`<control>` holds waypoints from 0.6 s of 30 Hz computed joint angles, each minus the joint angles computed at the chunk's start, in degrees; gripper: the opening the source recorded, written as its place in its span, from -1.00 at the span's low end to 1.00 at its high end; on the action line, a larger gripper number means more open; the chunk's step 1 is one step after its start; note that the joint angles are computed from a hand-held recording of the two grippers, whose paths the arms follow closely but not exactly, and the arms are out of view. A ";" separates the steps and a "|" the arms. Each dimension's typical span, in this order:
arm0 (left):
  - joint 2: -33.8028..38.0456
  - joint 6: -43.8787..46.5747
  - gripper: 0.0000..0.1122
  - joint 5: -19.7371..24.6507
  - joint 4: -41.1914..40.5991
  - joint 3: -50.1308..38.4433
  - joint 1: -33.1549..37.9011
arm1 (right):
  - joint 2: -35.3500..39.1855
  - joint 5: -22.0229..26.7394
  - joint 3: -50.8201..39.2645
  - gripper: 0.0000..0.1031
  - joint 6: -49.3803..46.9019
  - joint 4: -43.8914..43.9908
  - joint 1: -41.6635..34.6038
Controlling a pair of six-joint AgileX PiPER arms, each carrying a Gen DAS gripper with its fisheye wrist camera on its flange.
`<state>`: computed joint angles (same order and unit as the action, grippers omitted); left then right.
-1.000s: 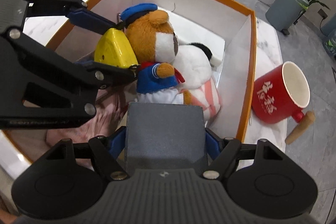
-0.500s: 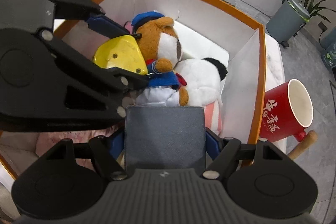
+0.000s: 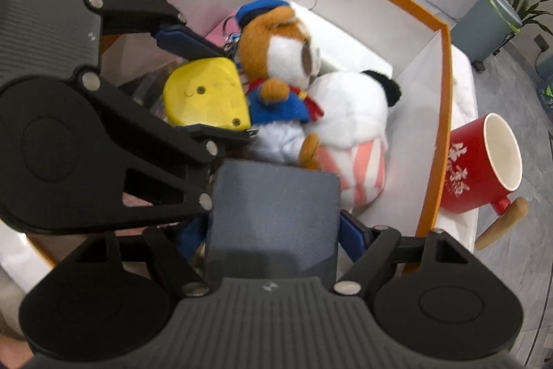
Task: Organize objects
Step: 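Lower into the orange box and open the left gripper while the right gripper releases the grey box, then withdraw both open tools up from the orange box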
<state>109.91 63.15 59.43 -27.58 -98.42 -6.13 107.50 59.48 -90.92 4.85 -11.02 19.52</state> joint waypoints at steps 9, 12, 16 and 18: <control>-4.90 -1.87 0.63 0.19 -8.15 4.60 4.19 | -4.40 -0.28 3.86 0.74 6.32 -3.19 1.40; -5.01 -3.68 0.63 3.22 -9.12 3.15 5.09 | -7.17 -1.78 6.34 0.78 8.25 -3.22 1.74; -6.67 -3.74 0.63 4.33 -10.67 3.85 5.63 | -10.47 -4.10 9.49 0.81 10.29 -5.95 3.72; -7.85 -4.44 0.63 4.37 -11.16 4.79 5.71 | -12.46 -6.40 12.08 0.82 12.18 -9.20 5.28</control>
<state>102.06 58.71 63.79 -38.74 -93.64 -0.41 95.03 53.07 -78.84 17.03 -20.23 24.80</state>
